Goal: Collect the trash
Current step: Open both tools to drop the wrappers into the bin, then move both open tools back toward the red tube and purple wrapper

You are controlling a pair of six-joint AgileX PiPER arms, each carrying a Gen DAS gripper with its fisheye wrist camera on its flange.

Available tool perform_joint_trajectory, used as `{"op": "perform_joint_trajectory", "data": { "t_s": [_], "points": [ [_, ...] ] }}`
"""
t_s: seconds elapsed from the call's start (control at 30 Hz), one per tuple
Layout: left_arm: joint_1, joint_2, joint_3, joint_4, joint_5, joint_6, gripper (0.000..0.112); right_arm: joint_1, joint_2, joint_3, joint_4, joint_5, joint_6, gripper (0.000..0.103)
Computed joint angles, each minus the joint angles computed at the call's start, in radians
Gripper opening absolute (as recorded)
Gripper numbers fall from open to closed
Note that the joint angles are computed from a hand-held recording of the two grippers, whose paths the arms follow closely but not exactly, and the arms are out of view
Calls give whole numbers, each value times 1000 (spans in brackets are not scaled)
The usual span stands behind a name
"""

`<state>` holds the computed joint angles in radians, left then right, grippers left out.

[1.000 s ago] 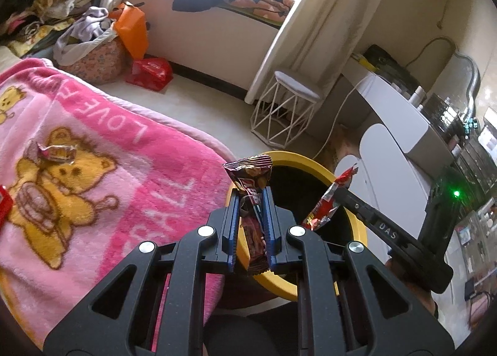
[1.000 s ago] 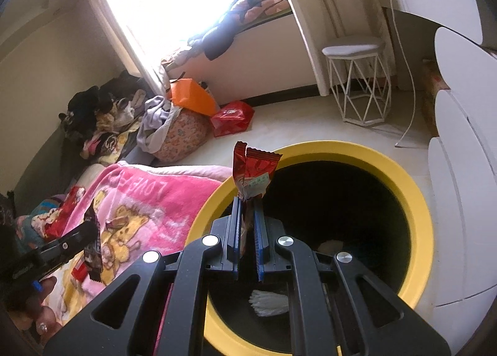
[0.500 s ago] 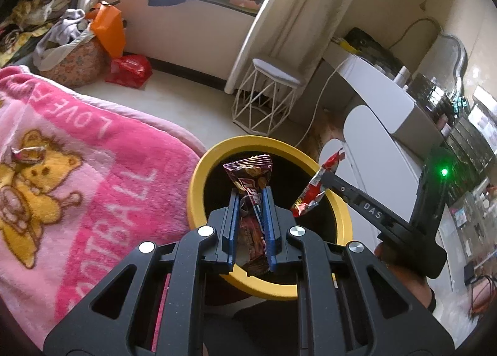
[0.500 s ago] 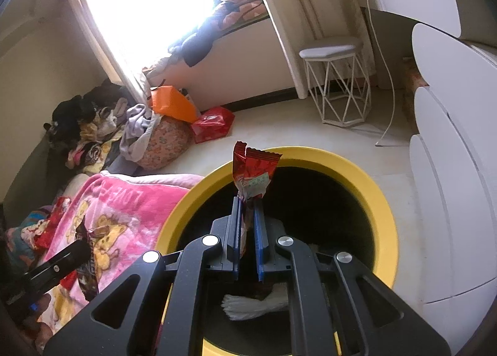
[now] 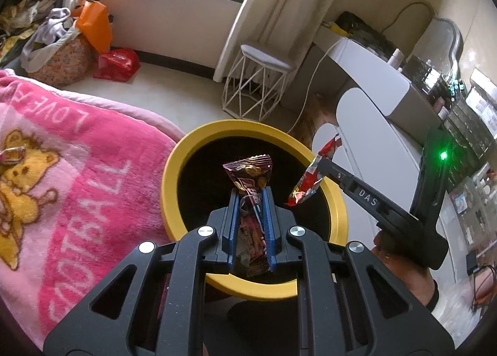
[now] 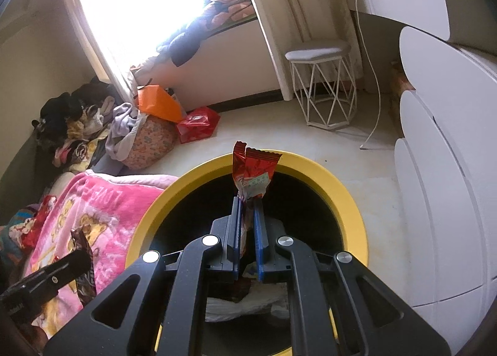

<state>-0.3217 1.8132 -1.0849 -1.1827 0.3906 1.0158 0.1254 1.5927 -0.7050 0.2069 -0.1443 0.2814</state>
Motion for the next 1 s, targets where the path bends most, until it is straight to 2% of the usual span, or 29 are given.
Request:
{"op": "perform_joint_trajectory", "data": {
  "t_s": [0.3,0.63,0.7,0.73,0.77,0.87,0.93,1.0],
  "points": [
    [-39,59,-43,57,1,-53,11,-48,-5,25,-167,-8,168,9],
    [-54,105,-83,73,18,-75,14,-81,5,29,-480,-18,466,11],
    [-53,106,-83,75,18,-77,25,-88,6,30,-511,-16,498,17],
    [-52,105,-81,69,20,-73,27,-90,4,32,-508,-14,497,23],
    [-51,102,-78,70,17,-75,34,-94,3,29,-534,-13,525,28],
    [-55,83,-57,50,-12,-61,58,-86,-5,33,-462,-9,460,36],
    [-53,71,-46,37,-22,-47,68,-84,-13,38,-440,-10,441,43],
    [-53,57,-36,42,-36,-55,85,-82,-20,42,-417,-12,424,46]
  ]
}}
